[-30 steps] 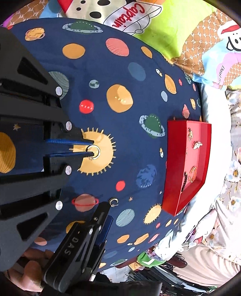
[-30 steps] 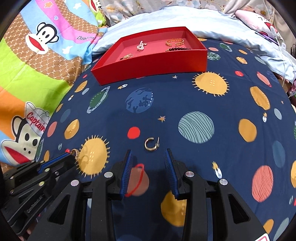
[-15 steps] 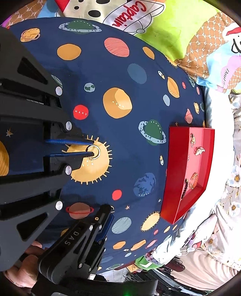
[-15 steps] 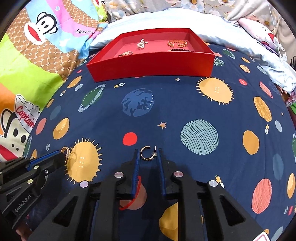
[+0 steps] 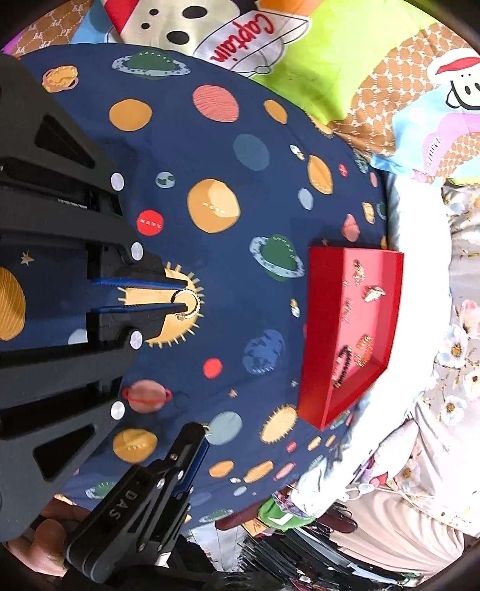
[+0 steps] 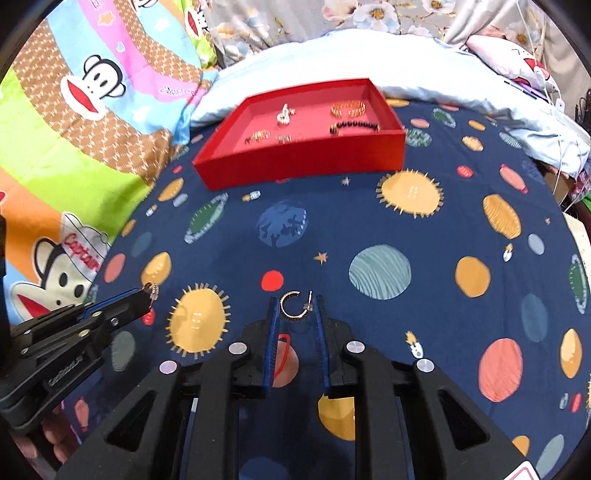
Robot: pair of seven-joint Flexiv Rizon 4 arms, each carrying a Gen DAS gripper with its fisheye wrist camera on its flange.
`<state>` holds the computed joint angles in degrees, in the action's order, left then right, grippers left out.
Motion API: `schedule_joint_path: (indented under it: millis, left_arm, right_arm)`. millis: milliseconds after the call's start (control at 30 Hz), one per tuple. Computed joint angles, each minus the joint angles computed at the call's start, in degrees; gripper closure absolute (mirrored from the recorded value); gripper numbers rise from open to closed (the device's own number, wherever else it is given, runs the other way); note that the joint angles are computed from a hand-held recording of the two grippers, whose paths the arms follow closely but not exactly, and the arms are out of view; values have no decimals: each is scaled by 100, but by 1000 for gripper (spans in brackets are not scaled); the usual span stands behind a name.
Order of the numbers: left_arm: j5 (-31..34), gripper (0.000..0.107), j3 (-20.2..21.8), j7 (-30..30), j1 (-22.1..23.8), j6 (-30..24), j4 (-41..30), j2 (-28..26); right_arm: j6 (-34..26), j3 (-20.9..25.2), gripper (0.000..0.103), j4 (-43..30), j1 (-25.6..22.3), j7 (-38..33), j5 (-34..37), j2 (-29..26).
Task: Organize jewelry
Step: 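Carry both hoop earrings into the tray and open both tools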
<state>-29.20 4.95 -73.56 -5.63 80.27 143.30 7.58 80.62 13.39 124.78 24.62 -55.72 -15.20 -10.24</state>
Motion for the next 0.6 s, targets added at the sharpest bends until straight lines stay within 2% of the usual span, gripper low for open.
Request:
schedule_joint_path:
  millis: [133,300,433,600]
  left_arm:
    - [-305,101,11,216,-130,51,-135,9]
    - [-832,101,-27,582,-285,278,-472,-186]
    - [-1308,101,-146,1008,-318,549,-886,-483]
    - [-1842,101,-465,1578,-84,801,-1639,-1070]
  right_arm:
    - [58,101,86,-81,-81,-193,214,131]
    - [159,-6,86,-351,-52,-297,46,92]
    - [160,69,86,-876,-165,-650,278,-189]
    - [25,81,86,-1750,-252,-1018,468,-740]
